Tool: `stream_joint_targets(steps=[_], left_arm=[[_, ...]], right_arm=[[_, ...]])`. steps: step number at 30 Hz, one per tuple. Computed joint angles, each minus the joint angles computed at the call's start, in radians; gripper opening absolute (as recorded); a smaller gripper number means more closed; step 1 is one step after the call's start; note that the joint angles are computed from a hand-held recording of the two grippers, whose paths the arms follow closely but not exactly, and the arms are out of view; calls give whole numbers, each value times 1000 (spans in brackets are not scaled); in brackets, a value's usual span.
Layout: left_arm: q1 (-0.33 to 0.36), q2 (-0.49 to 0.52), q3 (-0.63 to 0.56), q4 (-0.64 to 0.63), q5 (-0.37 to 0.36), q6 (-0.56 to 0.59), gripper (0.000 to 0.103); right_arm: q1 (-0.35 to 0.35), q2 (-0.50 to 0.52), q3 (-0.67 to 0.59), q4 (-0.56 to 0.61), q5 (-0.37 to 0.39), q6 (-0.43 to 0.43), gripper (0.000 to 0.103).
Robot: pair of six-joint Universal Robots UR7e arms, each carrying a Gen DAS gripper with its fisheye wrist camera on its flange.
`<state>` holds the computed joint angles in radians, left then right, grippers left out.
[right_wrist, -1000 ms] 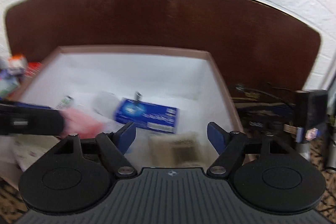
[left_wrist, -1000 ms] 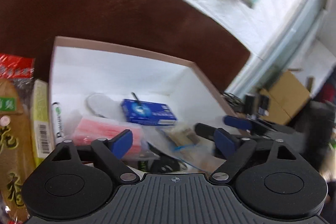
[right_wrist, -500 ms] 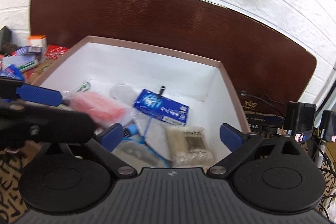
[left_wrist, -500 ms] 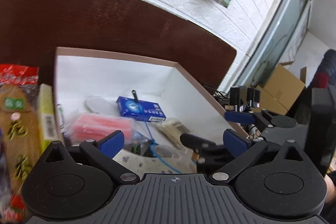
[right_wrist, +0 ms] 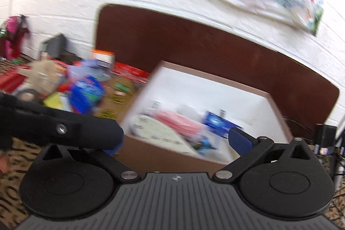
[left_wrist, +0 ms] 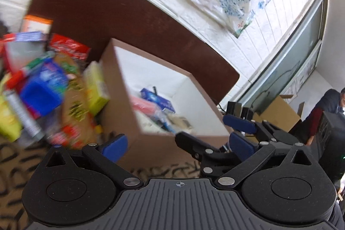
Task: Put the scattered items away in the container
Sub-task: 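Move both tools back to the pile toward the clear plastic glasses case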
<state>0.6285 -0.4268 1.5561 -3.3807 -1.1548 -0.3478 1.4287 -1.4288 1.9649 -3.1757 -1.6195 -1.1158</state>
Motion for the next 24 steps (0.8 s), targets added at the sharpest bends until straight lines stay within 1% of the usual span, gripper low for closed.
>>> stream_joint_targets(steps=[3,6,9,11,13,16,19,22,24], left_arm=[[-14,-68,139,-71,59,-25,103],[-32,-138,270,-101,170,-56,103],[-42,-197,386,-140,263,-108,103],[-44,-232,444,-158,310,-140,103],[-45,-261,496,-193,350,-149,103],[-31,-291,535,-243,384,-141,102],[5,-319,545,-245,362,-132,98],[27,-326,542,-255,379,-120,96],[37,-331,543,-265,404,-114,94]], right_arm=[[4,-17,81,-25,50,0,102],[9,-20,133,15,68,47,102],[17,-4,172,34,66,116,102],[28,9,189,44,53,170,102],[44,21,193,64,40,215,102],[78,51,199,37,22,244,102],[121,105,197,-35,-22,253,100],[155,154,169,-56,-49,281,96],[168,181,147,-46,-51,292,91]])
